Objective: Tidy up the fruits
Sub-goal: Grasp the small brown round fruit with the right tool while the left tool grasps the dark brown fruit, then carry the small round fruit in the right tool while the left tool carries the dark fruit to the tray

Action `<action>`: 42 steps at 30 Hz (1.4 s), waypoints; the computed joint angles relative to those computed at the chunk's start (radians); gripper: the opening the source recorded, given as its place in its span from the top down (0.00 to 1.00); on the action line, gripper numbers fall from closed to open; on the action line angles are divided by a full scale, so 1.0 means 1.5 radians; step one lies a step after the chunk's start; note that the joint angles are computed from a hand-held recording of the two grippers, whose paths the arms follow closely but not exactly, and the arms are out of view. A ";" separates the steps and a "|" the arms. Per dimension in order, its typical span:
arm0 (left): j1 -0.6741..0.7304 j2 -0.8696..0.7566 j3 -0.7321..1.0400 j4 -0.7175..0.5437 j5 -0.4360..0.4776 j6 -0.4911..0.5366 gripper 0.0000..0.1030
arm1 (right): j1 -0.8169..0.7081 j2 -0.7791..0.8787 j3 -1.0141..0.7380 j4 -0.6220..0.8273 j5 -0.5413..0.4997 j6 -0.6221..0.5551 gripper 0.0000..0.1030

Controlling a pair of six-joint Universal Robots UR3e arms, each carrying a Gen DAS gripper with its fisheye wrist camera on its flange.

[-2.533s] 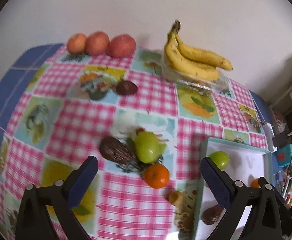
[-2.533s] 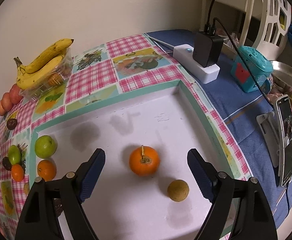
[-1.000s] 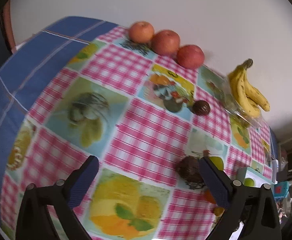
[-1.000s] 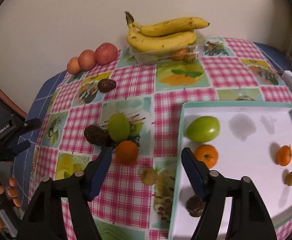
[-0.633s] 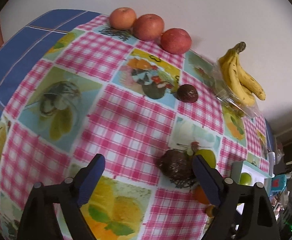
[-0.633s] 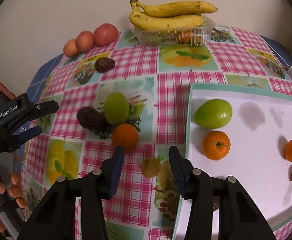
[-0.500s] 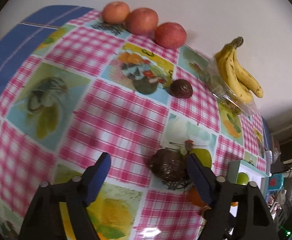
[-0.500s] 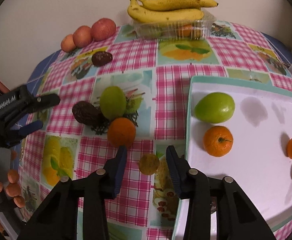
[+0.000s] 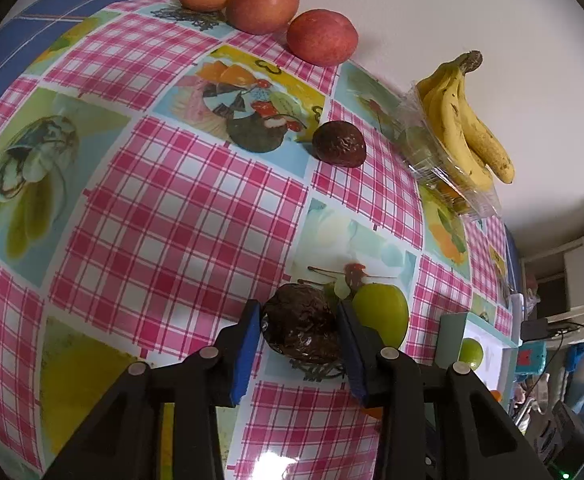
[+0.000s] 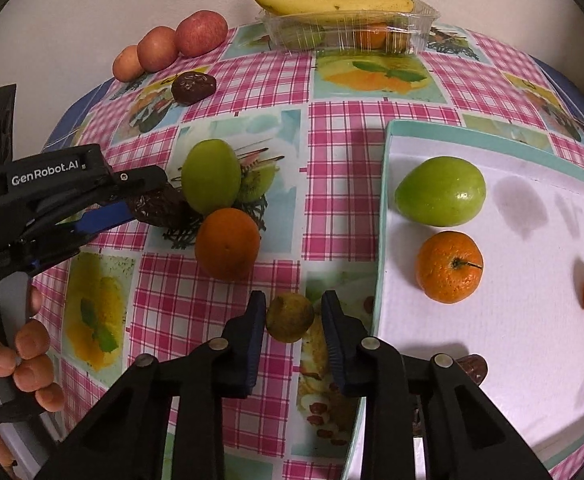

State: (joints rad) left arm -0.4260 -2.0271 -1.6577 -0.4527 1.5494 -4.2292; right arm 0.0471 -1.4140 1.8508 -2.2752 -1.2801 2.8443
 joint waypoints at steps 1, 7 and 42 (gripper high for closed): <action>0.000 0.002 -0.001 -0.003 0.002 -0.003 0.61 | 0.000 0.001 -0.001 -0.001 0.000 0.000 0.72; -0.008 0.031 -0.008 -0.017 0.014 -0.014 0.61 | -0.004 -0.006 0.007 -0.001 0.005 -0.002 0.74; -0.134 0.080 0.121 -0.170 0.143 -0.084 0.61 | -0.204 -0.200 0.066 0.087 0.104 -0.085 0.75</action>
